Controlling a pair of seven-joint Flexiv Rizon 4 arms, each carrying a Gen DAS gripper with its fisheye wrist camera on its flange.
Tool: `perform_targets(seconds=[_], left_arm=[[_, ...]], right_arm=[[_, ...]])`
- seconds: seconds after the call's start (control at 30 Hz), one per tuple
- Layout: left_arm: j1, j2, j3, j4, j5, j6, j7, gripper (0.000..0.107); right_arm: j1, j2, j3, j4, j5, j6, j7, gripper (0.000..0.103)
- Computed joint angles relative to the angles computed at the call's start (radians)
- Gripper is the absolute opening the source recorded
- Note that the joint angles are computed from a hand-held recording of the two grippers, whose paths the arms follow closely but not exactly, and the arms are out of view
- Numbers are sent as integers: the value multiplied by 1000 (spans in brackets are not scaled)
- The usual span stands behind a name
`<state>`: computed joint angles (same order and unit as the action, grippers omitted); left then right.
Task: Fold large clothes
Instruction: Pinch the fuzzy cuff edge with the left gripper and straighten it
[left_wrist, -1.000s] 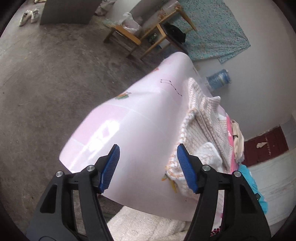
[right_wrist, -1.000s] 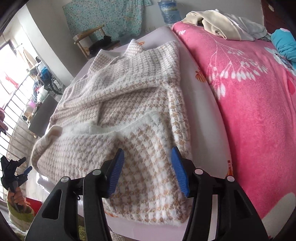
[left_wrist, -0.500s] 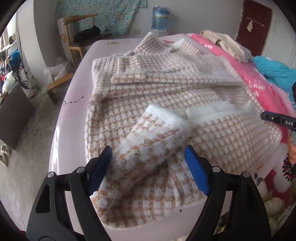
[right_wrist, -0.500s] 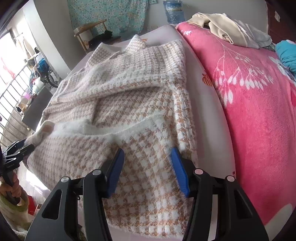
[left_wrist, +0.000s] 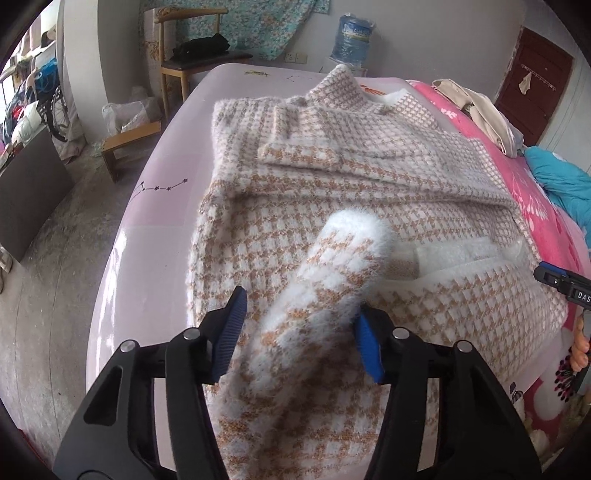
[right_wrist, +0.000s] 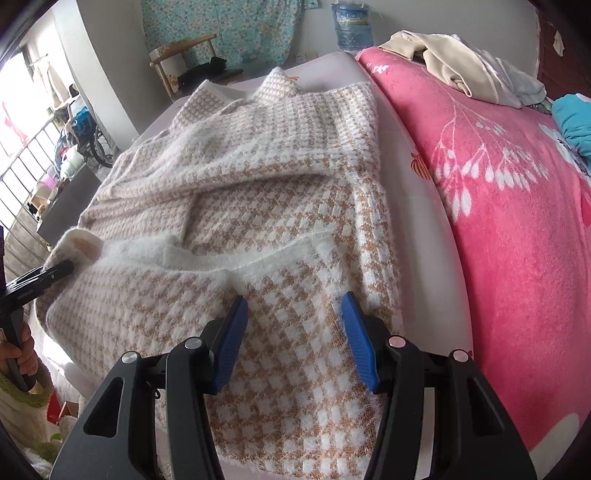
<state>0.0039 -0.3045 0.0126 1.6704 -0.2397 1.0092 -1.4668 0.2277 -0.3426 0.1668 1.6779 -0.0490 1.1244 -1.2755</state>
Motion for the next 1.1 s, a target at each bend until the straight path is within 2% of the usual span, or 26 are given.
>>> perform_targets(seconds=[0.53, 0.73, 0.93, 1.1], left_arm=[[45, 3, -31, 67, -157, 65, 37, 20], [45, 6, -34, 82, -188, 76, 54, 18], [54, 6, -44, 96, -236, 86, 80, 18], [64, 12, -61, 119, -302, 105, 122, 18]], right_arm=[[3, 26, -2, 40, -12, 57, 3, 52], [-17, 35, 17, 45, 29, 72, -17, 52], [-25, 8, 28, 5, 65, 30, -64, 52], [9, -22, -21, -12, -10, 8, -6, 52]])
